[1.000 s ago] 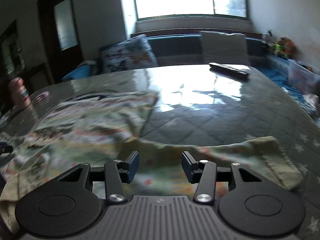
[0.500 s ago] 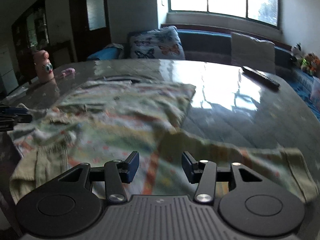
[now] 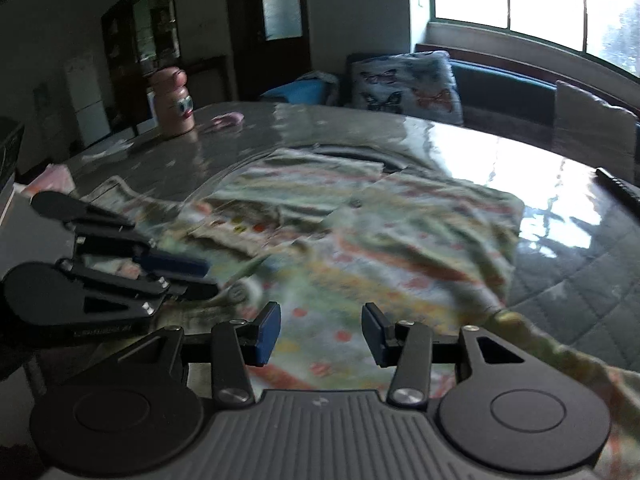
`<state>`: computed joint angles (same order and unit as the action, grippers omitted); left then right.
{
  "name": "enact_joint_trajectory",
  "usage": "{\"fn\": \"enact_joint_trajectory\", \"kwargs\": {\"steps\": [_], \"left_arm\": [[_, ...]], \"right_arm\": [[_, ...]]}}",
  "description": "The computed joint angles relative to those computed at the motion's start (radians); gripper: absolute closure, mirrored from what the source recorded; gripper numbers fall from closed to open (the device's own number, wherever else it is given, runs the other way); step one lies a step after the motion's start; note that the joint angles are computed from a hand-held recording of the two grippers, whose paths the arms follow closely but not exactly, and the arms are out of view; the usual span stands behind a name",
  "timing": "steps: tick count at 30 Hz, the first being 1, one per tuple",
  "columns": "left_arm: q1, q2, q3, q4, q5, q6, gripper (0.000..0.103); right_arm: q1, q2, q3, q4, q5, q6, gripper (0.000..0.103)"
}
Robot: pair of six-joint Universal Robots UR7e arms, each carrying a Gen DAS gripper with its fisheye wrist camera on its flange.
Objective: Fold clothes
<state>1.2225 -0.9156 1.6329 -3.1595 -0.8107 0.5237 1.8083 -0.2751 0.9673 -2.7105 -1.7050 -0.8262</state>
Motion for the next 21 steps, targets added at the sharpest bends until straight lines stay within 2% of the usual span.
{"fn": "enact_joint_trajectory", "kwargs": {"steps": [4,11,16,17,18,21], "left_arm": [[0.004,-0.013,-0.006,-0.013,-0.003,-0.053,0.084],[0.005,-0.046,0.027,-0.017,-0.013,-0.092,0.084],[0.004,-0.063,0.05,-0.015,-0.027,-0.1,0.084],[0.005,-0.065,0.054,-0.013,-0.028,-0.1,0.084],[0.006,-0.067,0.056,-0.009,-0.028,-0.103,0.084],[0.008,-0.07,0.06,-0.001,-0.024,-0.106,0.084]], "right_arm": [[0.003,-0.035,0.053,0.024,0.024,0.019,0.062],[0.016,-0.097,0.162,0.087,0.094,-0.029,0.065],[0.024,-0.098,0.213,0.045,0.047,-0.085,0.079],[0.024,-0.102,0.219,0.04,0.049,-0.085,0.093],[0.023,-0.107,0.222,0.041,0.052,-0.079,0.098],[0.018,-0.121,0.228,0.036,0.069,-0.044,0.099]]}}
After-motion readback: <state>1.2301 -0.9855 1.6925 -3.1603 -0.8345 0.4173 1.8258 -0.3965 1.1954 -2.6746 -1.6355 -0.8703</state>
